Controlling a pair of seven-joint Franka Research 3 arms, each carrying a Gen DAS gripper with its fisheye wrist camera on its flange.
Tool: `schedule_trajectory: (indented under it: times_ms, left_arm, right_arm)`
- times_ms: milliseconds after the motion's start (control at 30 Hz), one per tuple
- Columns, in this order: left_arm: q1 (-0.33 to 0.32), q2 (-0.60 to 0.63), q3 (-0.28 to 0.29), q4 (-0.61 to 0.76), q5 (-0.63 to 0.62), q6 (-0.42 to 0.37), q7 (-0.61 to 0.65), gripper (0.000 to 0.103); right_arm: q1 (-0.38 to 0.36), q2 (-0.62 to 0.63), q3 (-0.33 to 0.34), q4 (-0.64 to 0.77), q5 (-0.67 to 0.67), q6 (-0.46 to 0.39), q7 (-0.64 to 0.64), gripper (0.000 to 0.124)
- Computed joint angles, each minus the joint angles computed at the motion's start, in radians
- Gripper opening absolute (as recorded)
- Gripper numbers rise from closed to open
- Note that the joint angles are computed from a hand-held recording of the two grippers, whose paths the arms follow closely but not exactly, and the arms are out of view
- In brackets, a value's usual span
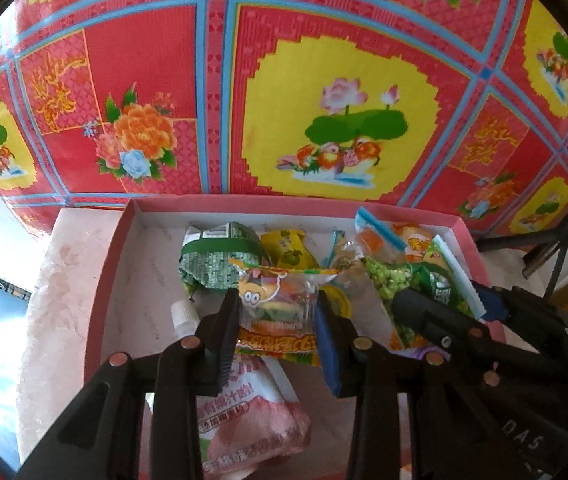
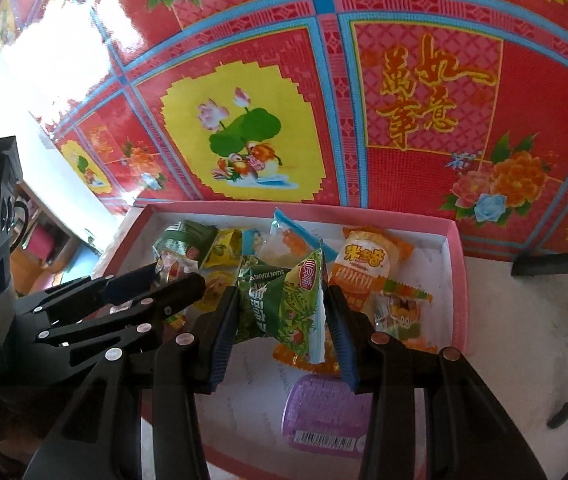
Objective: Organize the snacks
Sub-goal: 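Open left tool to drop the cartoon bag while right tool releases the green bag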
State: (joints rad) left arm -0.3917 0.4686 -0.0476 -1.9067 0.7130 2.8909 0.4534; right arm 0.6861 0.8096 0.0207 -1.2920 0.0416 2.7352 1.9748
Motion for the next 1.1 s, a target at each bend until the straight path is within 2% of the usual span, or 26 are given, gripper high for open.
schedule_trajectory:
  times_ms: [433, 600, 733, 1100]
  left_arm:
    - [0.011, 0.022, -0.007, 0.02, -0.043, -0.004, 0.019, 0.04]
    - [0.021, 0.009, -0.017, 0.015, -0.065, -0.025, 0.043, 0.044]
    - [0.025, -0.015, -0.019, -0.006, -0.066, -0.023, 0.041, 0.048]
    - [0.028, -0.1, -0.03, -0.077, -0.032, -0.023, 0.003, 0.049]
  right_arm:
    - [-0.005, 0.035, 0.003, 0.044, 0.013, -0.003, 0.002, 0.046]
    - [-0.023, 0.006, 0.024, -0.007, 0.038, 0.035, -0.012, 0.053]
    - [-0.012, -0.018, 0.008, -0.037, 0.034, 0.054, -0.009, 0.054]
    - [0.009, -0.1, -0.013, -0.142, 0.017, 0.105, 0.016, 0.055]
